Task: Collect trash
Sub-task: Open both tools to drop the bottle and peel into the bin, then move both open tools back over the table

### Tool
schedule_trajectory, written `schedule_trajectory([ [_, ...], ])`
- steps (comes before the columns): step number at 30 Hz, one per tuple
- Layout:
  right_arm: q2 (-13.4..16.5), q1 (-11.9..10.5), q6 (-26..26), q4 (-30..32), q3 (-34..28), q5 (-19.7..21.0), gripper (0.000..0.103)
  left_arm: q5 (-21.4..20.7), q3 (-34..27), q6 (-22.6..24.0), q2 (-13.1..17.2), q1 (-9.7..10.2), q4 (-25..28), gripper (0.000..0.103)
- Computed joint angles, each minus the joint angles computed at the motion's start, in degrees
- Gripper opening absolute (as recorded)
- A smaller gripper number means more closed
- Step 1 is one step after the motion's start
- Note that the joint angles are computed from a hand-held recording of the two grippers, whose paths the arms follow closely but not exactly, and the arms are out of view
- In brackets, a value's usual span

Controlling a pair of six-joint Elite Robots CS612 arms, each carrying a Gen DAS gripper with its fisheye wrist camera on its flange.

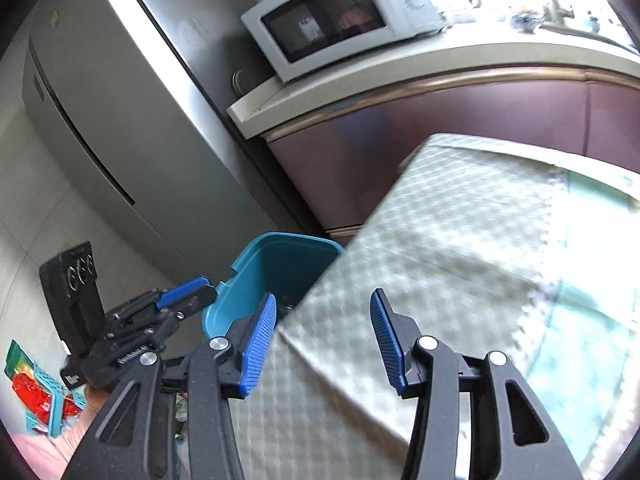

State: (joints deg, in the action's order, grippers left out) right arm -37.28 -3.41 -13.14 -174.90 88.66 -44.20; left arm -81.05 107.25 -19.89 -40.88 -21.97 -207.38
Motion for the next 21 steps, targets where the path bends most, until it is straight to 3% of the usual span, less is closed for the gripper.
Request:
schedule_trajectory([
  [10,-2.49,-6.42,4.79,-12.35,8.34,-2.68,0.049,-6.43,-3.81,7.07,-0.10,-4.70,1.29,0.033],
  [21,-2.55,-13.29,13.29,-22.07,12.01,-8.05,0.049,-10.56,-12.55,12.18,2.95,-9.56,9.85,0.034],
])
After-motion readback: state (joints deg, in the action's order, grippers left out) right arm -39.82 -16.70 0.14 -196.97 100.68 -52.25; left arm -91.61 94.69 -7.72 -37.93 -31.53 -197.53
